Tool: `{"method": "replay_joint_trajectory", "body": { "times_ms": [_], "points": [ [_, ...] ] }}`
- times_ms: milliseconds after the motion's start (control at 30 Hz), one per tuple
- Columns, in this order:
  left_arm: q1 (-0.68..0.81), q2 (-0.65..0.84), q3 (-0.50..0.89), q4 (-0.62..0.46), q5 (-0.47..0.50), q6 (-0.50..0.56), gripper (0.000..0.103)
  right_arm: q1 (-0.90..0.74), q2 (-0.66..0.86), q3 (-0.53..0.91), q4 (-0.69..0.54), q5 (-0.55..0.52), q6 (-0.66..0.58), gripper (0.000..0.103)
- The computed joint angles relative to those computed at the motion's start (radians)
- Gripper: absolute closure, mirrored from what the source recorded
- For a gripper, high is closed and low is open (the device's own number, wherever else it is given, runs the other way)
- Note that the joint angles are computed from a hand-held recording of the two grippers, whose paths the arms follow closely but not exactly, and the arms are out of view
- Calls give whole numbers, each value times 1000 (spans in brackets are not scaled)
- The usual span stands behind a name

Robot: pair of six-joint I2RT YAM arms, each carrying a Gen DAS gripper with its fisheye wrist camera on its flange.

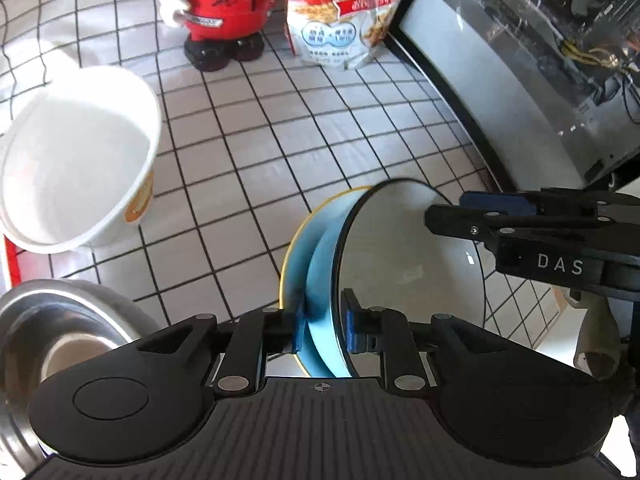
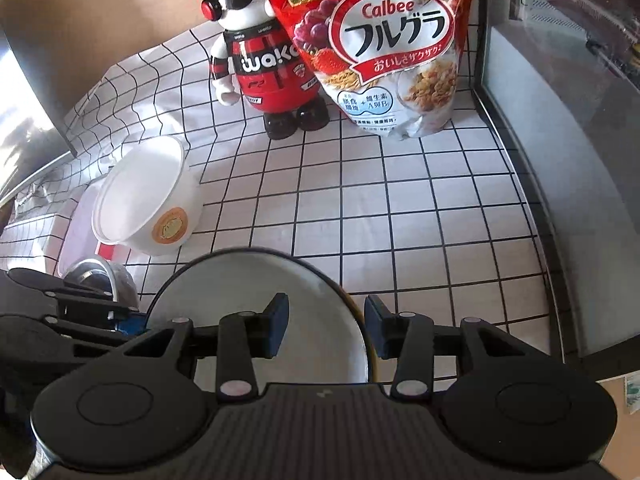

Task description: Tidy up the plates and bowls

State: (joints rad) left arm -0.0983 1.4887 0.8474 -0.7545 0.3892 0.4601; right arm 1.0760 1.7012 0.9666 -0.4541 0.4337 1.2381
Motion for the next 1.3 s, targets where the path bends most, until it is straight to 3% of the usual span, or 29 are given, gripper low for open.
{"method": "replay_joint_trajectory", "body": {
  "times_ms": [467, 733, 1100, 1300],
  "points": [
    [18, -86, -47, 58, -43, 29, 81, 14, 60, 8, -63, 4, 70, 60],
    [26, -29, -56, 56, -43, 45, 69, 69, 79, -33, -26, -25, 177, 60],
    [-15, 102, -43, 93, -37, -17, 73, 70, 112, -114, 203, -119, 245, 56],
    [-37, 140, -31, 114, -29, -52, 70, 25, 124, -142, 301, -156, 202, 52]
  ]
}}
